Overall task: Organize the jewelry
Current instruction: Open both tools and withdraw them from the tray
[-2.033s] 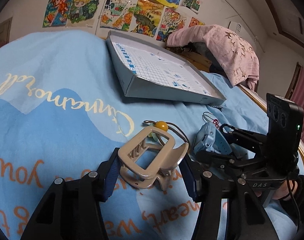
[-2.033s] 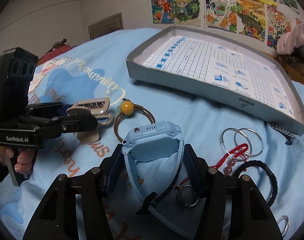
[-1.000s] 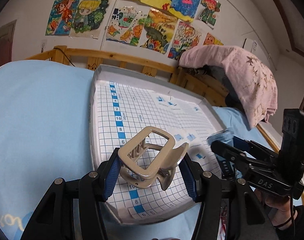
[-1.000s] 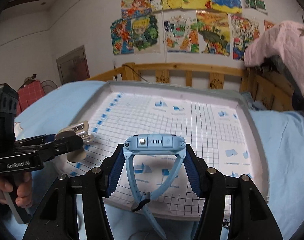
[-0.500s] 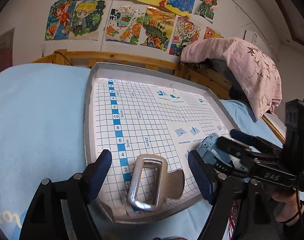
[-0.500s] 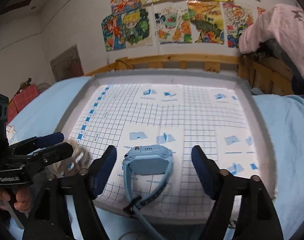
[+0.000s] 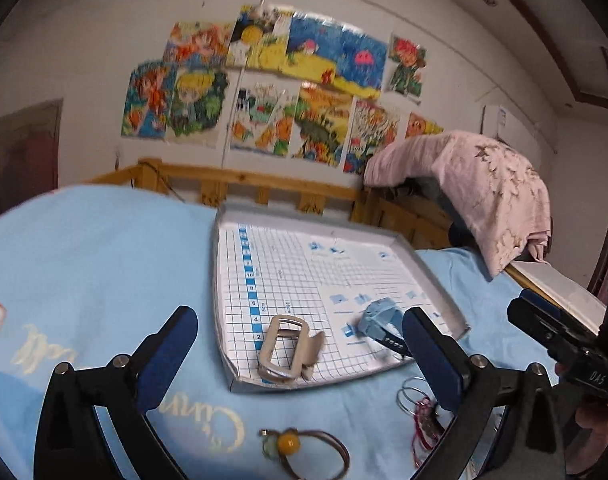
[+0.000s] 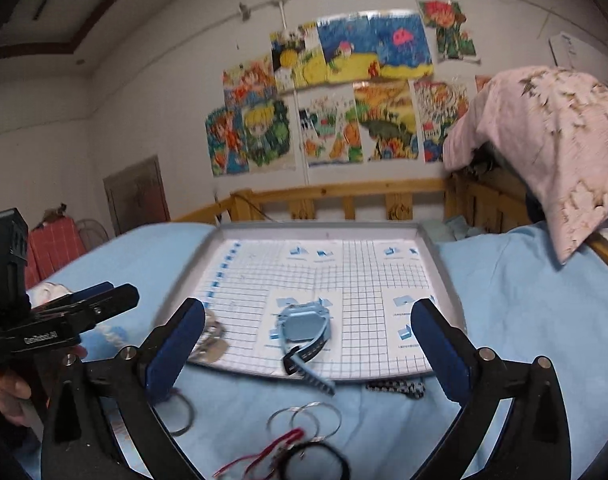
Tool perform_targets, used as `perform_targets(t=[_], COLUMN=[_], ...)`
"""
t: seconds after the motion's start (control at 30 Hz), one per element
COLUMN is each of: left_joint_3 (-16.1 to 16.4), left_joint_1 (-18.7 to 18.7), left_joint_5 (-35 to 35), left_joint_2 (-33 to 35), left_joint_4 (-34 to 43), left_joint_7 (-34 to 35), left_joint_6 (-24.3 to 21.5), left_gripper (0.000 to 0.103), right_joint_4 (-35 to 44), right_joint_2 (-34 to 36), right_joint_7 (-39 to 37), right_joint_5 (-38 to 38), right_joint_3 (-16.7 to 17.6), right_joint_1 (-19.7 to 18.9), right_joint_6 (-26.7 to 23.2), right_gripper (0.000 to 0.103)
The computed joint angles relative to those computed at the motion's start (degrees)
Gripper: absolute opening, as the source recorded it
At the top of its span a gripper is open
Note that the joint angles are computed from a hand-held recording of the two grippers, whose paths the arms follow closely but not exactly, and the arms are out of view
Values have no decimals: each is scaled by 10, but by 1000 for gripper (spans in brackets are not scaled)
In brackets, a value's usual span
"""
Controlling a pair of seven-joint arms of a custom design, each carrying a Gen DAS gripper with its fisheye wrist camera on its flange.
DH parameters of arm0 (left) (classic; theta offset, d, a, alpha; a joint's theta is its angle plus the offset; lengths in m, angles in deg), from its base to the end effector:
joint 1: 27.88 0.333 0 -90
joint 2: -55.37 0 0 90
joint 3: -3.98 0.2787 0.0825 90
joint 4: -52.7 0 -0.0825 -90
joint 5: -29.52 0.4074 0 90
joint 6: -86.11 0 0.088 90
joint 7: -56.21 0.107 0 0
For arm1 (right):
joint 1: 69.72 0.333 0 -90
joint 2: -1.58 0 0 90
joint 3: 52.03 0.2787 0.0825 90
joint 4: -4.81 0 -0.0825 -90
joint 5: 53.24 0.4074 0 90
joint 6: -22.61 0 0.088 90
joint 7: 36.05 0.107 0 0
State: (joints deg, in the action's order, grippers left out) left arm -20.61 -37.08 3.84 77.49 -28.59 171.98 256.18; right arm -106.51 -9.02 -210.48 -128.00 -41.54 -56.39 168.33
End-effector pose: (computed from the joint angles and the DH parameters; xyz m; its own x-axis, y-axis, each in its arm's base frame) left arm 0.6474 -0.3232 0.5930 -0.5843 -0.7924 0.1753 -0.3708 0.0685 -0.9262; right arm 0.5251 0.2529 0.6026 -0.2474 -0.9534 -0.1725 -0.2368 0.2321 -0.9434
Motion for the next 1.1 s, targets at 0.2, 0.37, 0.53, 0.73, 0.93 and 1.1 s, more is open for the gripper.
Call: perform_targets(t=[0.2,0.37,0.53,0.73,0.93,1.1], left_joint_3=[-128,-161,-116,-67,-31,-16], left_joint_1=[111,149,123,77,42,31], left_joint_5=[-210,-462,-582,-654,-604,-470], left_joint_2=[-109,-199,-270,-318,-323,-320], left_joint_4=[-134,-200,-258,-312,-338,-357], left_joint_7=[221,433,519,582,519,388], left_joint_6=[66,61,39,49,59,51], left_gripper=[103,103,103,103,103,103], right_joint_4=[-61,-104,-130,-152,-160,-163], right_joint_2=[-70,-113,-140,-157,-158,-154], right_joint_7=[50,72,65,60,55,32], right_joint_5=[-38,-40,-18,6,18,42], right_joint_3=[40,77,100,125,138,122], right_joint_1=[10,20,34,47,62,71], right_joint_6=[-50,-107,-141,-184,-223,-204], right_gripper=[101,101,101,101,101,101])
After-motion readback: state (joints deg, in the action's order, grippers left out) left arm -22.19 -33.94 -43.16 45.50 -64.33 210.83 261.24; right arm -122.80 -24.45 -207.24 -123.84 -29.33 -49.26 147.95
